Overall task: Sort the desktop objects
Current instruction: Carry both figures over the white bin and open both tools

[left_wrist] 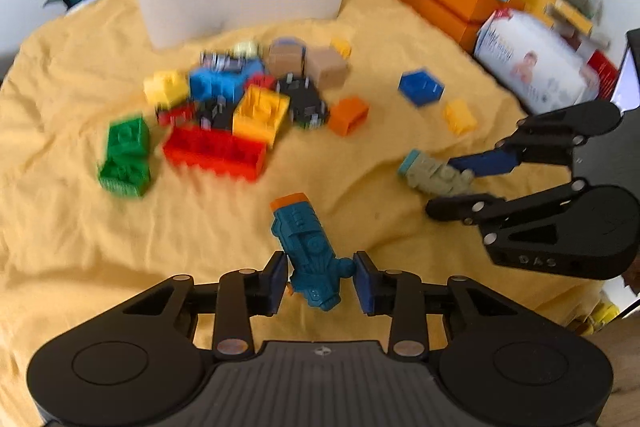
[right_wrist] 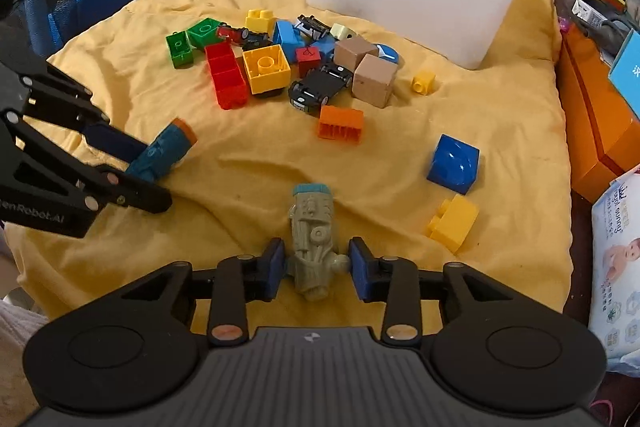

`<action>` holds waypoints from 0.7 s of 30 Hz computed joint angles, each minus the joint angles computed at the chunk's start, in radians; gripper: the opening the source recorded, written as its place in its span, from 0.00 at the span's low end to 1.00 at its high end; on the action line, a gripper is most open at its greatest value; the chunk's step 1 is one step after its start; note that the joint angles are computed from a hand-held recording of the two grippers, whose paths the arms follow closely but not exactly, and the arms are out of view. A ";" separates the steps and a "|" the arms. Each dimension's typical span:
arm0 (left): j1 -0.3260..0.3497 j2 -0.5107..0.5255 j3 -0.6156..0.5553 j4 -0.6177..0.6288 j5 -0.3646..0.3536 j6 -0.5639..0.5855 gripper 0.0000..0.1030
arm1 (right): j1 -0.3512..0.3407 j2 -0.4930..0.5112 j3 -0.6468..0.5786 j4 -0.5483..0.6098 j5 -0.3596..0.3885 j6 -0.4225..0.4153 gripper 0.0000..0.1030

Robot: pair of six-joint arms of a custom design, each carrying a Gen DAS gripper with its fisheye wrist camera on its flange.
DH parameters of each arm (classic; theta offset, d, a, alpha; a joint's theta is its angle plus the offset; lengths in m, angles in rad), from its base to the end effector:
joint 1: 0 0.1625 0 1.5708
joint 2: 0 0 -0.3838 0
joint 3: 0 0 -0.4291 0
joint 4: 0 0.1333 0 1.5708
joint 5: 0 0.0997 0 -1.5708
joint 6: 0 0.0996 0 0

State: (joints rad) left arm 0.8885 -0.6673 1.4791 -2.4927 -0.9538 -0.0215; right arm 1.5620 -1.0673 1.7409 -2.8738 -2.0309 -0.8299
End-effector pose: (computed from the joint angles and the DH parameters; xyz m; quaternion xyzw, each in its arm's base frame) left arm -0.2962 -0.6674 0.0189 0.2928 0.9053 -0.1537 0.2665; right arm 0.0833 -0.6544 0.2175 0.3048 -0.8771 0.1870 0.3208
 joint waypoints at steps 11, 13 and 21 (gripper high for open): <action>-0.020 0.099 -0.225 -0.109 0.068 0.215 0.38 | 0.037 0.048 -0.136 -0.065 0.055 -0.006 0.37; -0.019 0.137 -0.302 -0.130 0.080 0.261 0.38 | 0.045 0.075 -0.186 -0.075 0.059 -0.017 0.37; 0.002 0.378 -0.766 -0.159 0.112 0.459 0.38 | 0.073 0.240 -0.492 -0.098 0.092 -0.017 0.37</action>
